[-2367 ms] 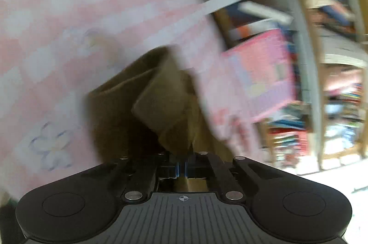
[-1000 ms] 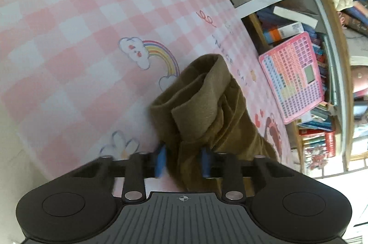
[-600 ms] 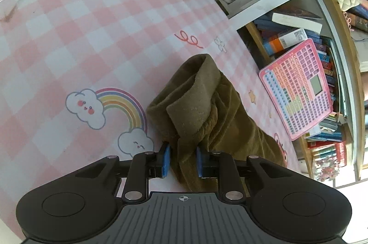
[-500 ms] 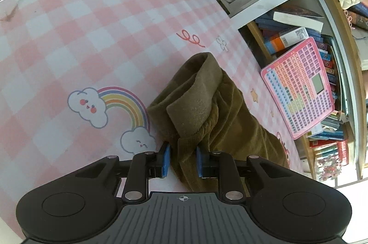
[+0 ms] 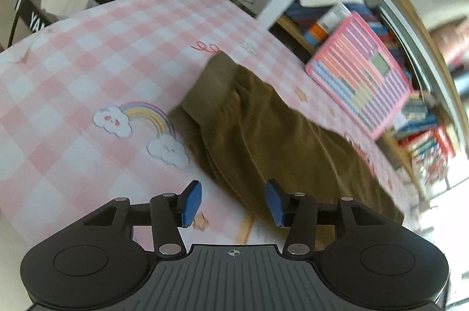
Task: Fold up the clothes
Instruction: 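Open both tools and release the folded trousers onto the mat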
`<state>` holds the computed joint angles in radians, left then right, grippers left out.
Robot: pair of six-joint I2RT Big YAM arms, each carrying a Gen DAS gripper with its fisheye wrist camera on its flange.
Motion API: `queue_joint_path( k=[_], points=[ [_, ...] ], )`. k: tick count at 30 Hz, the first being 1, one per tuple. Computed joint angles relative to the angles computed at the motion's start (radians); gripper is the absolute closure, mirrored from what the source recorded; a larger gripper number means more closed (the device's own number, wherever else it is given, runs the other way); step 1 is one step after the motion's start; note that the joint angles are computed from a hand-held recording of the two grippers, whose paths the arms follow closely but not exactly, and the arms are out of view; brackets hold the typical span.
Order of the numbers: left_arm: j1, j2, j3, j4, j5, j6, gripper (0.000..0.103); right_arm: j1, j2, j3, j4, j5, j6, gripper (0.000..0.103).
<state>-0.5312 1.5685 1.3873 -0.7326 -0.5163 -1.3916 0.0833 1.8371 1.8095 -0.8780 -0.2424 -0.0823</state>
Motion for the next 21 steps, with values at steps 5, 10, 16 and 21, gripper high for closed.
queue_joint_path(
  k=[5, 10, 16, 21],
  points=[
    [-0.043, 0.043, 0.062, -0.053, -0.009, -0.016, 0.048, 0.021, -0.032, -0.044, -0.008, -0.059, -0.121, 0.054],
    [-0.084, 0.093, 0.138, -0.153, -0.007, -0.057, 0.048, 0.027, -0.047, -0.072, -0.038, -0.106, -0.202, 0.045],
    [-0.153, 0.171, 0.251, -0.251, -0.031, -0.100, 0.048, 0.017, -0.033, -0.058, -0.053, -0.163, -0.252, 0.043],
    [-0.177, 0.232, 0.351, -0.325, -0.067, -0.082, 0.046, 0.011, -0.010, -0.030, -0.074, -0.206, -0.293, 0.042]
  ],
)
